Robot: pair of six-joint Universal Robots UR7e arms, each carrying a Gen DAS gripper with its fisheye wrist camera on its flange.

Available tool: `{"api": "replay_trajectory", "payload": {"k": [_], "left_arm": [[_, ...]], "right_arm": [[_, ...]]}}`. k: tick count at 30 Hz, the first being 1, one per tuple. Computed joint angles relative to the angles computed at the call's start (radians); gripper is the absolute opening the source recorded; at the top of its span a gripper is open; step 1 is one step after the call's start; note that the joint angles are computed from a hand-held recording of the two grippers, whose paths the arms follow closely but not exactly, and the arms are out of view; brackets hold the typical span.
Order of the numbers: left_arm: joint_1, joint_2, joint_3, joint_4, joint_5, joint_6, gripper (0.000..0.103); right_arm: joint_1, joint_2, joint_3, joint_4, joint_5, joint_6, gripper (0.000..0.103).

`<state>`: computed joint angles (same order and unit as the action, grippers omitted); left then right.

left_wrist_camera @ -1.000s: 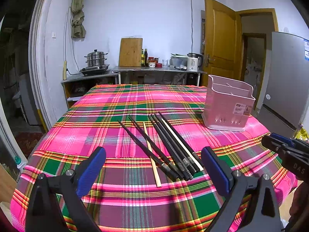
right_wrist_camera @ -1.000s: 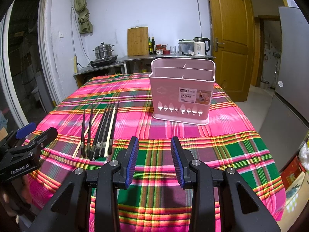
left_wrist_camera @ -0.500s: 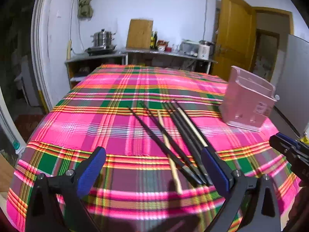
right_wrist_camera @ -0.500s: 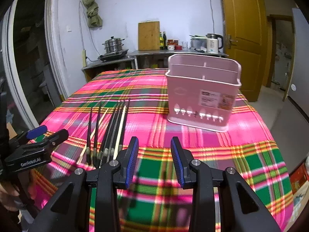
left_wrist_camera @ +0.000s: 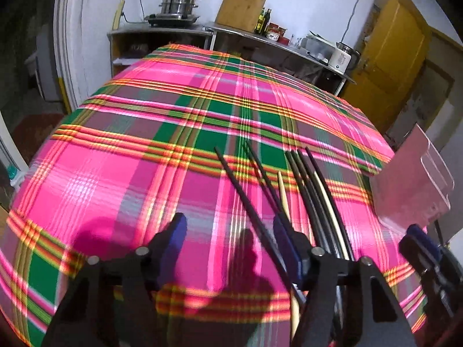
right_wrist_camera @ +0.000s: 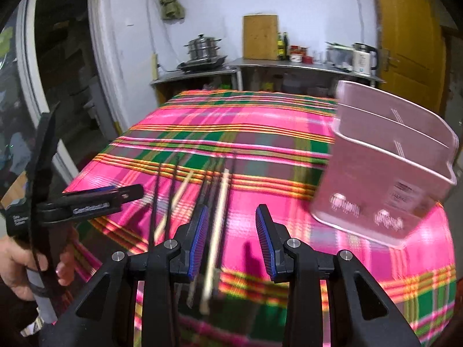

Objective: Organize utensils
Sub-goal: 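Lower the right tool onto the black chopsticks and close it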

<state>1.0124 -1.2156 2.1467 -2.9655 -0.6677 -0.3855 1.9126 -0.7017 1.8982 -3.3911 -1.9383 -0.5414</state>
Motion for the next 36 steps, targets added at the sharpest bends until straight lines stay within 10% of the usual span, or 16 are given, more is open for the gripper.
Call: {"api": "replay_trajectory", "payload": {"k": [17,36], "left_arm": [[0.053,0.038,-0.089,0.092,-0.099,-0.011,0.012],[0.068,-0.043,-0.050,0.141,-0.054,0.000,0.006]], "right_arm": [[0.000,0.040,-0.073,0.086,0.017,-0.002,0.035],[0.025,0.162,-0.264,0.421,0.018,-0.007,0.014]]}}
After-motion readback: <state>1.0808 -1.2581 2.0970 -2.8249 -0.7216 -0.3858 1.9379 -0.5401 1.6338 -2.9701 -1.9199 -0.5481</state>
